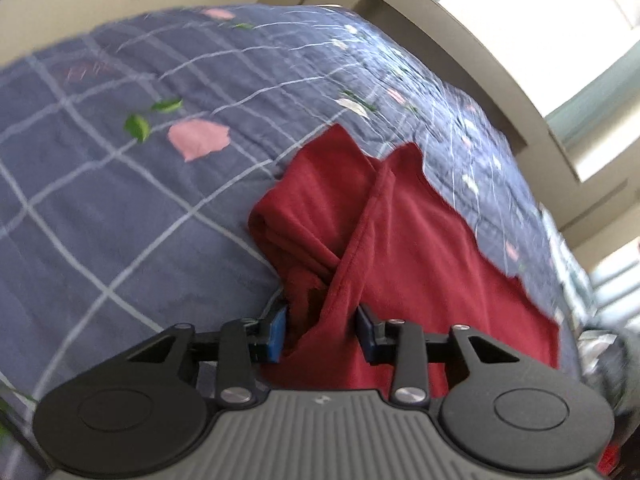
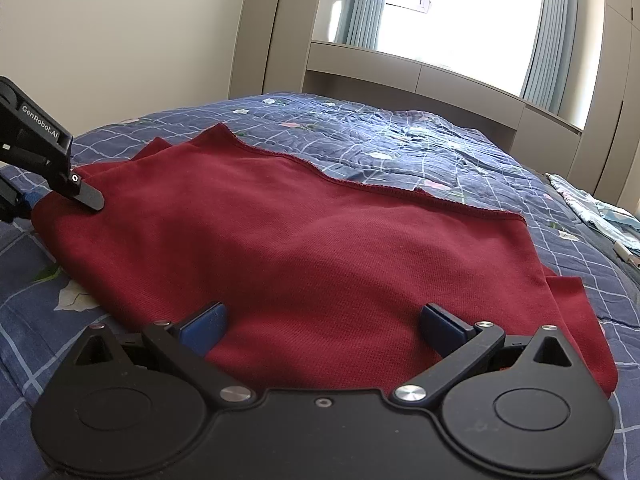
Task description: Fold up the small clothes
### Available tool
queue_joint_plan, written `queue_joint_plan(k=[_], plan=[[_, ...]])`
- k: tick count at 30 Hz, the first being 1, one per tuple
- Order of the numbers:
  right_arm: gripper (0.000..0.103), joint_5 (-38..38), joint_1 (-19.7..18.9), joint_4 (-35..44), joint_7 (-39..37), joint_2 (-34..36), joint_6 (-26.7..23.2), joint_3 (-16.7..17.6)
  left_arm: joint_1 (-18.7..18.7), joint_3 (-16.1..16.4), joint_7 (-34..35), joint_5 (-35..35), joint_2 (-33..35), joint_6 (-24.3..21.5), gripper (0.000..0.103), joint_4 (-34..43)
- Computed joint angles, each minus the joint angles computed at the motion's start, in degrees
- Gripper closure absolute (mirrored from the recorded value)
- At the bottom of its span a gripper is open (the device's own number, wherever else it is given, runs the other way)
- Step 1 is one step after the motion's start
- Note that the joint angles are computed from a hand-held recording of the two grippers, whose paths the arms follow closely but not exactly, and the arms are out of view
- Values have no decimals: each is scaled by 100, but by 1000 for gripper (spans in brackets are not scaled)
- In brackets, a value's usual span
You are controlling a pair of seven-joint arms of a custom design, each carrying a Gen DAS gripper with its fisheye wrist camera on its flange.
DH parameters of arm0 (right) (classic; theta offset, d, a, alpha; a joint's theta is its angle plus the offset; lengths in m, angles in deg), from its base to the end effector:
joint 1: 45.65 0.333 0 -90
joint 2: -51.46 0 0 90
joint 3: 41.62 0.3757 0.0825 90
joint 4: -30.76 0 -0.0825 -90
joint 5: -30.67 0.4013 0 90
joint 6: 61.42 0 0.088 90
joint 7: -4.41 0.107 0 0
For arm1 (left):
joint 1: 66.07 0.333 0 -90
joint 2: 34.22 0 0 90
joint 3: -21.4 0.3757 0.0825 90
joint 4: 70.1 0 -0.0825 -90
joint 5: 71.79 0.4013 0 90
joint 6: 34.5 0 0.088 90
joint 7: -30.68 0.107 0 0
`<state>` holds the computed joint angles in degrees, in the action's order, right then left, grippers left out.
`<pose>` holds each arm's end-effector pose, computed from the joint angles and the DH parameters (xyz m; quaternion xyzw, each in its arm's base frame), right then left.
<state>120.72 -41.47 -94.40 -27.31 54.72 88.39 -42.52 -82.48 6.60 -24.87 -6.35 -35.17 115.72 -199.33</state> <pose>0.5769 0.0109 0.4337 -0.8234 0.3011 -0.2410 0.4163 0.4640 -0.3064 0.4487 -0.8931 0.2267 -0.3590 0.1484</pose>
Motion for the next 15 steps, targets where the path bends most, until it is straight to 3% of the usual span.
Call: queue_joint_plan(k=[3, 5, 6, 7, 11, 15], plan=[[0, -3, -2, 0, 4, 1, 0, 2, 46, 33, -674, 368, 1, 101, 64, -49], [0, -3, -3, 0, 4, 1, 0, 3, 75, 56, -811, 401, 23, 139, 76, -52], [0, -2, -4, 1, 1, 1, -1, 2, 91, 69, -923, 511, 40, 196, 89, -46], [0, -2, -4, 1, 1, 1, -1, 2, 92, 67, -1066, 638, 56, 192, 91, -30], [0, -4, -6, 2, 4, 3, -10, 2, -17, -11, -696, 615, 95, -229, 94, 138], [0, -246, -31, 47, 331, 3, -110, -21, -69, -12, -119, 496, 76, -373, 95, 293]])
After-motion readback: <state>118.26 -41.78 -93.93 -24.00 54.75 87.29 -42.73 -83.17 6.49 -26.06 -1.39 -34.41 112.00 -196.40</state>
